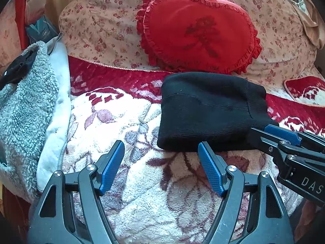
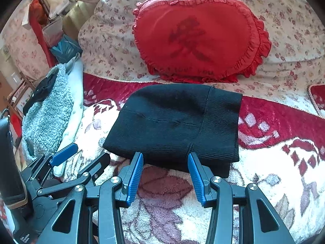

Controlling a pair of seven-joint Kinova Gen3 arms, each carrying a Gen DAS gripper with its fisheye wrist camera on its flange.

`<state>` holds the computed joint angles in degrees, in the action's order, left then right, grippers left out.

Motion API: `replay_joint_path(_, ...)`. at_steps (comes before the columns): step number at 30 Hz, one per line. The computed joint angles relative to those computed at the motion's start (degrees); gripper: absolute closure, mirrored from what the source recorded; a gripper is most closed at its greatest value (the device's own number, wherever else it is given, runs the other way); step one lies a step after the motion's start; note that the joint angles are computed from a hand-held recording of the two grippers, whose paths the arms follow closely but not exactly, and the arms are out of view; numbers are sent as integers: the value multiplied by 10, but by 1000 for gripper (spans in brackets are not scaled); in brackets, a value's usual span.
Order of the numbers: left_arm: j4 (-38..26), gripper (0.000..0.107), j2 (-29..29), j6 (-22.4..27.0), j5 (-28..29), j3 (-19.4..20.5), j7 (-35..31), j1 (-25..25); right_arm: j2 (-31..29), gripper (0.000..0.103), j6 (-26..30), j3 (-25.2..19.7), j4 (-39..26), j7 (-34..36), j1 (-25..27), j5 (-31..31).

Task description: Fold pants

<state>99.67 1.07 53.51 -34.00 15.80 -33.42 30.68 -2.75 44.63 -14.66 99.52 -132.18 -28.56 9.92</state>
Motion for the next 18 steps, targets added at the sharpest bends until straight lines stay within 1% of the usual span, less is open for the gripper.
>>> replay_joint_path(18, -1, 32, 1, 0, 11, -3, -3, -2, 9, 59, 5, 3, -6, 3, -5, -3)
